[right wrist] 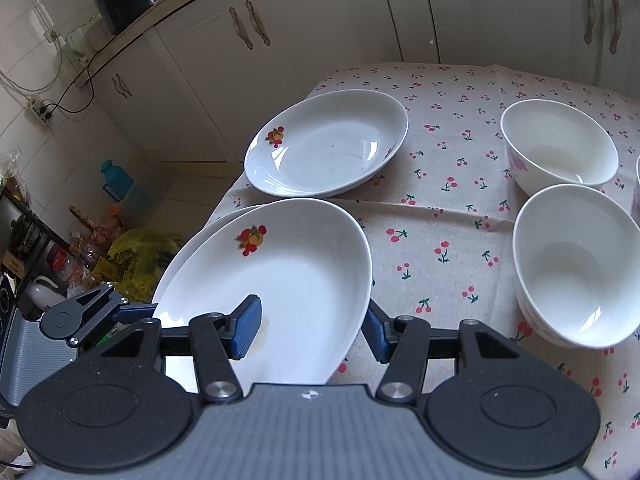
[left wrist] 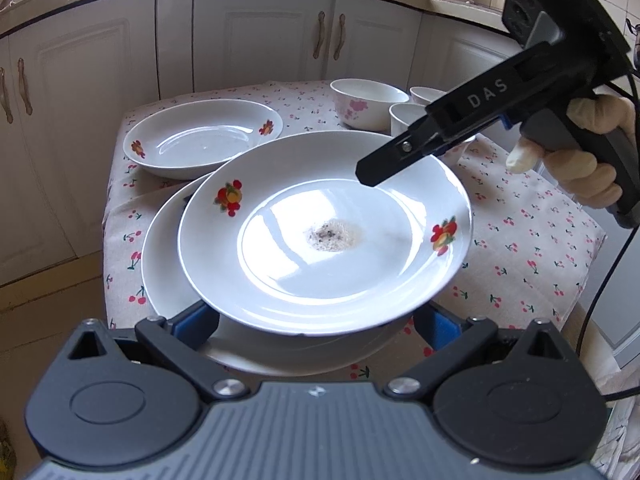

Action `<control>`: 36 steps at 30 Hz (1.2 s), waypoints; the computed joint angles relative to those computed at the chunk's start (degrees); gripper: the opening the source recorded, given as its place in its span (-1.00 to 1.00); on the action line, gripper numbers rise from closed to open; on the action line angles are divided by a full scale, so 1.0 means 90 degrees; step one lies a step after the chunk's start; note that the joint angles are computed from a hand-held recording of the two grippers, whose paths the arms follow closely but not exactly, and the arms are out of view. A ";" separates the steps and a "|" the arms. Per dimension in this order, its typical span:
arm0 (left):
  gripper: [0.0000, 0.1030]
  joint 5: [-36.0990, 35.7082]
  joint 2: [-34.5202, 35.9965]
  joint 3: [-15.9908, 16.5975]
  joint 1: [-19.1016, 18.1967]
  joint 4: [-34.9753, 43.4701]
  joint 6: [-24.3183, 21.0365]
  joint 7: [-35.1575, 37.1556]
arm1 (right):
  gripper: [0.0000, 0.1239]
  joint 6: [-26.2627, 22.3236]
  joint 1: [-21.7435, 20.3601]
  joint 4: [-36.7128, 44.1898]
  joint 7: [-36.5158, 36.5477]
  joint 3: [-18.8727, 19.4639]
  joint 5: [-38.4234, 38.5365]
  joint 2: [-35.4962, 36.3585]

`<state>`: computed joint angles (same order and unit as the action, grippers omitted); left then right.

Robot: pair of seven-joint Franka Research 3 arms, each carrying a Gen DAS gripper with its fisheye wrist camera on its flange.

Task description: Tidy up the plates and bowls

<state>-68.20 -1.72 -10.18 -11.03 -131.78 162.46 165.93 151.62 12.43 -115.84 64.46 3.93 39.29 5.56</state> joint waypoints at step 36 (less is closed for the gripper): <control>0.99 0.3220 0.0069 -0.0022 0.0082 0.0100 -0.0177 -0.3411 | 0.02 0.0216 0.0108 -0.0586 -0.0221 -0.0083 0.0787 -0.0560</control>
